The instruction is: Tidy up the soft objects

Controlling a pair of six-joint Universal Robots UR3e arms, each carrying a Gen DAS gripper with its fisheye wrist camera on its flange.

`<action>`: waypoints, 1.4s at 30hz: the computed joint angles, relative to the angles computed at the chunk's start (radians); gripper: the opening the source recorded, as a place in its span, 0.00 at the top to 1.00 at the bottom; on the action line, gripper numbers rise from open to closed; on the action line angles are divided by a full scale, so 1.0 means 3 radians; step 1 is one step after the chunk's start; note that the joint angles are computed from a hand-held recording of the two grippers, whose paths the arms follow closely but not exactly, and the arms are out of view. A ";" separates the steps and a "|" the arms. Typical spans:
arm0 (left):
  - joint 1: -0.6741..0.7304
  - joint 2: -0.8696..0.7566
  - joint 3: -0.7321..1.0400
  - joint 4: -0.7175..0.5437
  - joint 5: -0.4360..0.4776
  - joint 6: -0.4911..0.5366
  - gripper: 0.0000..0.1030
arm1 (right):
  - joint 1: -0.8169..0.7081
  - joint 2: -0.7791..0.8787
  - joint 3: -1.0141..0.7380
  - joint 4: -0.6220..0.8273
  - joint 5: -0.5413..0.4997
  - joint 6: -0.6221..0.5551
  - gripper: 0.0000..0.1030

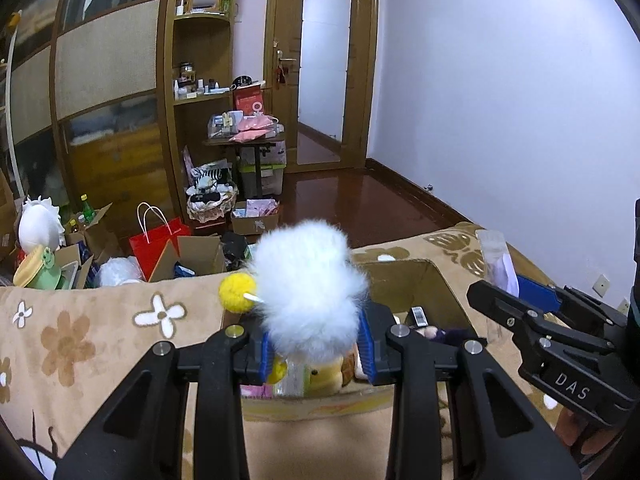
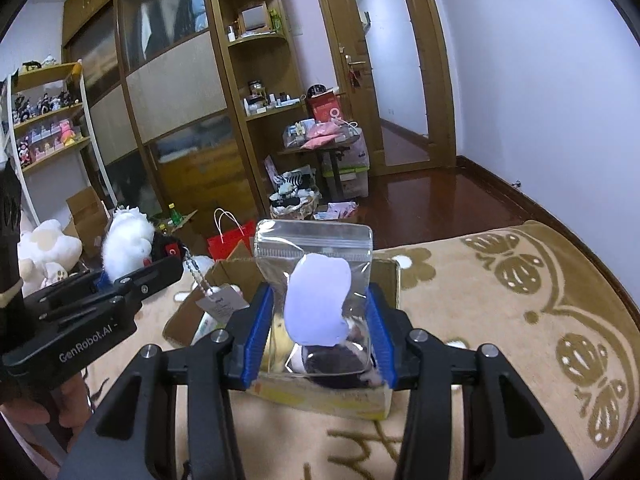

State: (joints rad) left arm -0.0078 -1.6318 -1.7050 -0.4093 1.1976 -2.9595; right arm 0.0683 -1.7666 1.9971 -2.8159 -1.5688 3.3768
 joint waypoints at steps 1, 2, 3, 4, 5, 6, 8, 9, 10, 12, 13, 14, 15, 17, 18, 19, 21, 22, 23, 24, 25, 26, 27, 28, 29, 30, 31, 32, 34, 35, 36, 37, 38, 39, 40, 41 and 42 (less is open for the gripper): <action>-0.0017 -0.0044 0.0032 0.0008 0.0012 -0.0001 0.69 | -0.0012 0.0035 -0.0012 -0.0017 0.0016 -0.0001 0.53; -0.0033 -0.0086 0.0061 0.0005 0.0026 0.0006 0.69 | -0.0019 0.0064 -0.0018 -0.0033 0.0017 0.0003 0.53; -0.0048 -0.0130 0.0098 0.0001 0.0047 0.0005 0.69 | -0.0032 0.0092 -0.0012 -0.0064 0.0027 0.0013 0.53; -0.0060 -0.0176 0.0140 -0.0018 0.0065 0.0008 0.69 | -0.0058 0.0116 -0.0003 -0.0086 0.0055 0.0028 0.53; -0.0067 -0.0211 0.0177 -0.0042 0.0071 0.0005 0.69 | -0.0078 0.0128 0.0011 -0.0109 0.0081 0.0038 0.53; -0.0072 -0.0252 0.0217 -0.0070 0.0071 -0.0007 0.69 | -0.0105 0.0142 0.0033 -0.0146 0.0119 0.0042 0.53; -0.0087 -0.0334 0.0309 -0.0130 0.0099 -0.0018 0.69 | -0.0148 0.0179 0.0054 -0.0196 0.0169 0.0034 0.53; -0.0088 -0.0366 0.0338 -0.0142 0.0100 -0.0015 0.69 | -0.0157 0.0207 0.0055 -0.0221 0.0180 0.0029 0.53; -0.0094 -0.0408 0.0379 -0.0168 0.0103 0.0001 0.69 | -0.0166 0.0226 0.0057 -0.0239 0.0189 0.0027 0.53; -0.0100 -0.0469 0.0420 -0.0187 0.0110 0.0020 0.69 | -0.0179 0.0272 0.0062 -0.0283 0.0205 0.0035 0.53; -0.0098 -0.0494 0.0433 -0.0204 0.0102 0.0028 0.68 | -0.0186 0.0302 0.0059 -0.0301 0.0208 0.0040 0.53; -0.0095 -0.0526 0.0459 -0.0230 0.0088 0.0037 0.68 | -0.0198 0.0321 0.0067 -0.0324 0.0220 0.0044 0.53; -0.0097 -0.0539 0.0455 -0.0237 0.0083 0.0041 0.68 | -0.0201 0.0342 0.0059 -0.0337 0.0226 0.0055 0.53; -0.0108 -0.0603 0.0506 -0.0287 0.0080 0.0049 0.68 | -0.0213 0.0373 0.0069 -0.0378 0.0244 0.0085 0.52; -0.0117 -0.0639 0.0542 -0.0310 0.0089 0.0053 0.68 | -0.0230 0.0390 0.0080 -0.0404 0.0264 0.0100 0.52; -0.0126 -0.0668 0.0574 -0.0339 0.0092 0.0067 0.68 | -0.0249 0.0403 0.0094 -0.0421 0.0282 0.0113 0.51; -0.0133 -0.0690 0.0579 -0.0361 0.0094 0.0084 0.67 | -0.0280 0.0418 0.0119 -0.0450 0.0321 0.0139 0.49; -0.0138 -0.0713 0.0602 -0.0374 0.0109 0.0082 0.64 | -0.0295 0.0422 0.0132 -0.0449 0.0334 0.0164 0.49; -0.0148 -0.0726 0.0599 -0.0359 0.0146 0.0068 0.53 | -0.0312 0.0427 0.0144 -0.0461 0.0356 0.0175 0.49; -0.0142 -0.0726 0.0561 -0.0296 0.0159 0.0058 0.48 | -0.0339 0.0427 0.0158 -0.0463 0.0393 0.0180 0.49; -0.0148 -0.0720 0.0515 -0.0204 0.0188 0.0029 0.42 | -0.0358 0.0430 0.0157 -0.0444 0.0419 0.0179 0.49; -0.0151 -0.0710 0.0488 -0.0161 0.0218 0.0016 0.42 | -0.0361 0.0432 0.0151 -0.0419 0.0428 0.0184 0.49; -0.0151 -0.0708 0.0505 -0.0197 0.0221 0.0020 0.42 | -0.0366 0.0432 0.0151 -0.0398 0.0437 0.0197 0.48; -0.0143 -0.0707 0.0522 -0.0243 0.0206 0.0022 0.41 | -0.0374 0.0431 0.0158 -0.0393 0.0451 0.0208 0.44; -0.0124 -0.0705 0.0537 -0.0293 0.0174 0.0008 0.39 | -0.0383 0.0429 0.0167 -0.0385 0.0462 0.0221 0.42; -0.0116 -0.0690 0.0528 -0.0314 0.0161 -0.0007 0.38 | -0.0389 0.0422 0.0180 -0.0387 0.0463 0.0230 0.41; -0.0098 -0.0678 0.0521 -0.0343 0.0141 -0.0019 0.35 | -0.0394 0.0411 0.0189 -0.0382 0.0464 0.0234 0.40; -0.0077 -0.0667 0.0511 -0.0358 0.0127 -0.0009 0.33 | -0.0402 0.0394 0.0195 -0.0362 0.0469 0.0234 0.37; -0.0070 -0.0640 0.0489 -0.0370 0.0167 0.0021 0.26 | -0.0423 0.0349 0.0220 -0.0351 0.0485 0.0245 0.31; -0.0070 -0.0618 0.0466 -0.0359 0.0201 0.0033 0.20 | -0.0426 0.0327 0.0235 -0.0355 0.0481 0.0257 0.27; -0.0076 -0.0588 0.0428 -0.0332 0.0232 0.0032 0.18 | -0.0429 0.0295 0.0260 -0.0367 0.0476 0.0270 0.26; -0.0067 -0.0543 0.0374 -0.0296 0.0252 0.0037 0.16 | -0.0428 0.0268 0.0266 -0.0351 0.0467 0.0271 0.23; -0.0052 -0.0497 0.0323 -0.0275 0.0247 0.0047 0.14 | -0.0425 0.0247 0.0263 -0.0326 0.0456 0.0264 0.19; -0.0043 -0.0454 0.0283 -0.0262 0.0258 0.0047 0.13 | -0.0418 0.0217 0.0261 -0.0294 0.0431 0.0257 0.16; -0.0029 -0.0401 0.0234 -0.0248 0.0268 0.0047 0.11 | -0.0409 0.0185 0.0261 -0.0266 0.0405 0.0250 0.09; -0.0010 -0.0350 0.0193 -0.0242 0.0265 0.0056 0.10 | -0.0400 0.0148 0.0272 -0.0256 0.0383 0.0241 0.03; 0.0005 -0.0312 0.0170 -0.0247 0.0262 0.0062 0.09 | -0.0399 0.0106 0.0288 -0.0253 0.0375 0.0233 0.01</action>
State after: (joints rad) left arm -0.0062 -1.7256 -1.6540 -0.4834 1.2762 -2.9409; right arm -0.0514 -1.7348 2.0835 -2.8917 -1.4563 3.4465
